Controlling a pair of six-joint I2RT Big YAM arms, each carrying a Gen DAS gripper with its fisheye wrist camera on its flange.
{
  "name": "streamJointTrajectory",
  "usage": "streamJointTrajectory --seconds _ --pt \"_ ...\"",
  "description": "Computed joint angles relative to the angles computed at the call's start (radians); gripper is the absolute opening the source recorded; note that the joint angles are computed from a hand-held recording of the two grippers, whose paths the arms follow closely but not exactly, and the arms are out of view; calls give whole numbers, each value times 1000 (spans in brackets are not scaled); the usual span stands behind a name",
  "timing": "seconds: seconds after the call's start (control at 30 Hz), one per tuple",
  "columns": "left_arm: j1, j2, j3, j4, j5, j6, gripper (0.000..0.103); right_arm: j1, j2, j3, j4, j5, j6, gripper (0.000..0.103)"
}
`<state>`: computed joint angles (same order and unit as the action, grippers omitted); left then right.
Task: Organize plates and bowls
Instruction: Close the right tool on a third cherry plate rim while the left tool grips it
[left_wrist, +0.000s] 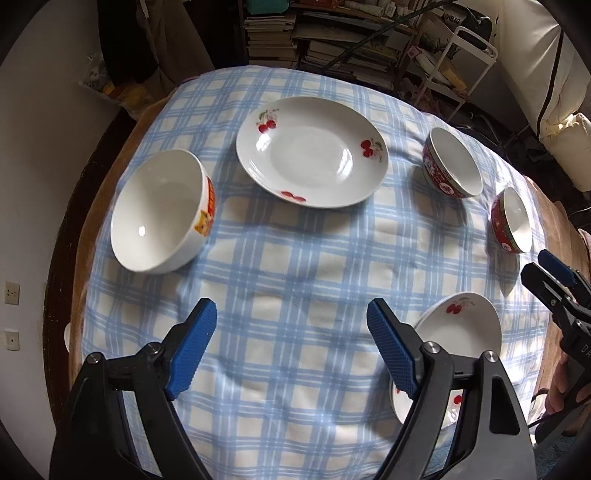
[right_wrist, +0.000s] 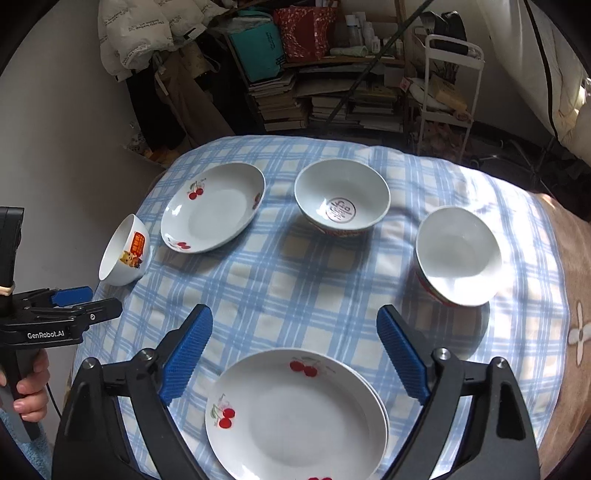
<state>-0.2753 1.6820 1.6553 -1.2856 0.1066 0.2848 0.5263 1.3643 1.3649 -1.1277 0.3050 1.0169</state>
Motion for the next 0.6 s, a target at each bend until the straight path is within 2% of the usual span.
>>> streamJointTrajectory --seconds 0.13,0.3,0.37,0.47,0.6 --pt "13 92 125 3 -7 -2 83 -53 80 97 23 -22 -97 100" --pt "26 273 390 -94 1 -11 83 -111 204 229 14 -34 -193 101" --pt "23 338 489 -113 -22 -9 83 -133 251 274 9 -44 -225 101" --pt "21 442 646 -158 -41 1 83 -164 314 327 6 -84 -262 100" --pt "14 596 876 -257 -51 13 83 -194 382 376 -9 -158 -275 100"
